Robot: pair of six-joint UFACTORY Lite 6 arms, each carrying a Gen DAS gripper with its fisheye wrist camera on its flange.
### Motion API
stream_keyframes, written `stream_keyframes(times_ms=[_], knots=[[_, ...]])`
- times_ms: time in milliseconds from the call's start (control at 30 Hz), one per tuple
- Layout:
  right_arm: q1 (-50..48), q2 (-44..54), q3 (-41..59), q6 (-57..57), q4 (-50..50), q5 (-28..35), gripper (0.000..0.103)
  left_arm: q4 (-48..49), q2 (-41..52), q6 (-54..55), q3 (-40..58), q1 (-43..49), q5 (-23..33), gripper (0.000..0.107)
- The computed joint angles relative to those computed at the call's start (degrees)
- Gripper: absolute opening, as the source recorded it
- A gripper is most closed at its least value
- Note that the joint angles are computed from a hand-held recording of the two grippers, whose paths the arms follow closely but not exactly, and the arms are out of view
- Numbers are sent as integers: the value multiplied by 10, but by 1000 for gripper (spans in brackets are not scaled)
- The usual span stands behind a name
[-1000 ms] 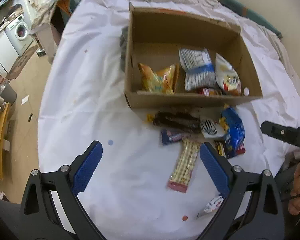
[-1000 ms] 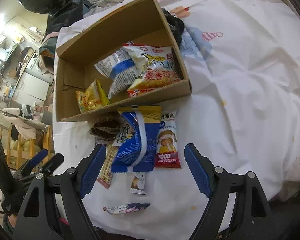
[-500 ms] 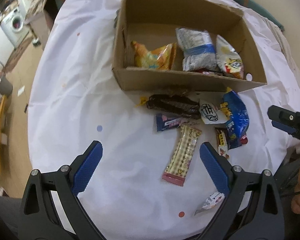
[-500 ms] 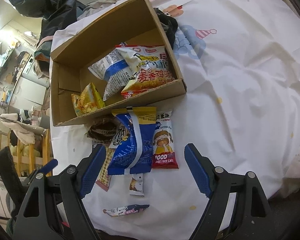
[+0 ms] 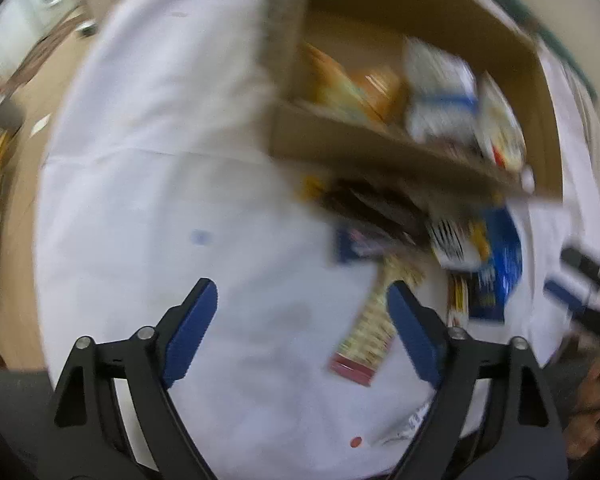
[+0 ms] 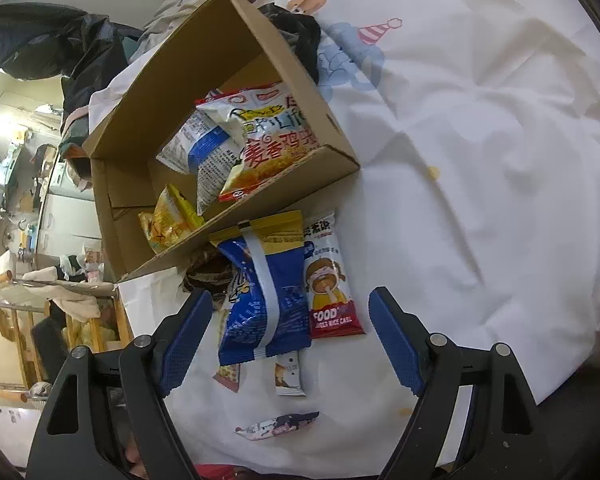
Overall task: Organize snacks
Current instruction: 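Grasp the checkered wafer bar with the left tool while the right grasps the blue-and-yellow chip bag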
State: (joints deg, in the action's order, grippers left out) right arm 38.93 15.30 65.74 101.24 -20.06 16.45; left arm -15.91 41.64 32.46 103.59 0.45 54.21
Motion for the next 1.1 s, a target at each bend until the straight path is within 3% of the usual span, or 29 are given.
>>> stream_keyframes(times_ms=[67, 133, 200, 233, 300, 333, 533, 800, 933, 1033, 1100], knots=[[-1, 6, 8, -18, 14, 0, 83, 23, -8, 34, -40, -37, -2, 83], [-2, 9, 10, -29, 24, 1, 83, 41, -48, 72, -123, -73, -55, 76], [-5, 6, 0, -38, 38, -13, 83, 66, -72, 84, -177, -102, -111, 58], [-7, 2, -11, -40, 46, -29, 83, 72, -68, 85, -177, -108, -111, 42], [-9, -4, -26, -53, 67, -52, 83, 70, -55, 73, -159, -107, -103, 34], [-8, -3, -25, -57, 72, -50, 83, 67, -49, 68, -146, -103, -94, 22], [-8, 28, 12, -122, 126, -32, 83, 49, -43, 70, -106, -80, -49, 22], [0, 130, 159, -169, 114, 62, 83, -53, -84, 133, -36, 18, 55, 22], [-4, 172, 214, -214, 136, 60, 83, -75, -58, 93, 13, 42, 55, 22], [-5, 212, 267, -214, 130, 94, 83, -77, -51, 78, 32, 49, 66, 22], [-10, 237, 288, -240, 159, 99, 76, -75, -56, 79, 22, 52, 59, 22]])
